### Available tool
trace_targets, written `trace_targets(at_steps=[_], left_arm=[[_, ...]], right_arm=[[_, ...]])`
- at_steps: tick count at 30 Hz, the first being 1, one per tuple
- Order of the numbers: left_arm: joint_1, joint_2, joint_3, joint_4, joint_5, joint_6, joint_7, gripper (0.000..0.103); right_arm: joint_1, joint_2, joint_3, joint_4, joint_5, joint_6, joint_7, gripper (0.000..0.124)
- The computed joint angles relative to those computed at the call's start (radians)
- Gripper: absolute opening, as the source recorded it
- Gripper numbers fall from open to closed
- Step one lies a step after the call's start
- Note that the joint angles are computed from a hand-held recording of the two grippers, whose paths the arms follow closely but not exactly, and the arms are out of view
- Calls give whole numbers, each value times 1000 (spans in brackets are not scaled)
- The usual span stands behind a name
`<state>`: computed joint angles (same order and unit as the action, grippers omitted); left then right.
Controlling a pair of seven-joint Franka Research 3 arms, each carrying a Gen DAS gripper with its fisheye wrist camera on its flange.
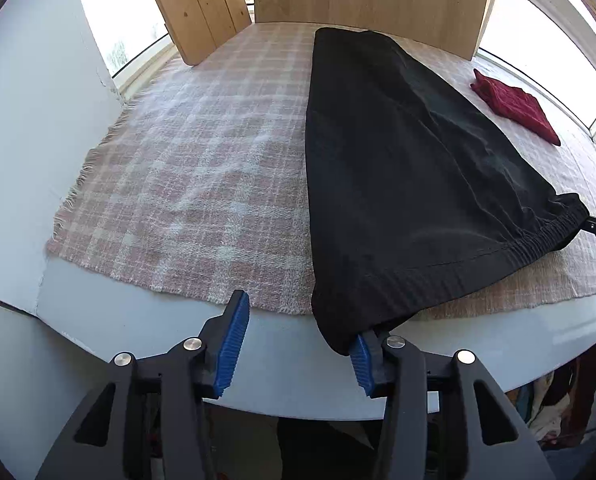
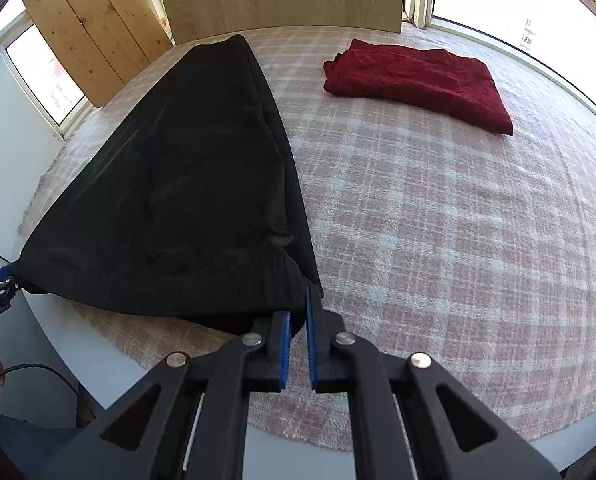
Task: Fold clothes
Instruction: 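Lift the waistband with the right gripper toward the open left gripper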
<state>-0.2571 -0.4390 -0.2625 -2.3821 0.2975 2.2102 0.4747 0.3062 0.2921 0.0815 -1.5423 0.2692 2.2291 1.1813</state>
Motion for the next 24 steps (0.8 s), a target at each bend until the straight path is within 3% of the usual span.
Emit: trace_targets(at_steps=[2, 4, 7, 11, 17, 20, 24], left_arm=[[-22, -21, 11, -10, -26, 1, 42, 70], [-61, -39, 46, -37, -99, 29, 132, 72], [-70, -67, 28, -32, -108, -14, 182, 72], [-35, -72, -24, 36, -24, -70, 157, 73], [8, 169, -90, 244, 230, 50, 150, 75], [-17, 309, -111, 344, 370, 45, 156, 75], [-75, 409, -90, 413, 455, 25, 185, 75]], right_arm=[[0, 12, 3, 15, 9, 1, -6, 7], [-1, 23, 6, 32, 18, -2, -11, 7], [-4, 37, 10, 56, 35, -15, -18, 7], [-12, 40, 18, 74, 72, -39, -38, 7], [-21, 53, 22, 132, 123, -77, -50, 7], [-19, 72, 18, 182, 119, -84, -40, 7], [-23, 108, 15, 261, 112, -113, -23, 7]])
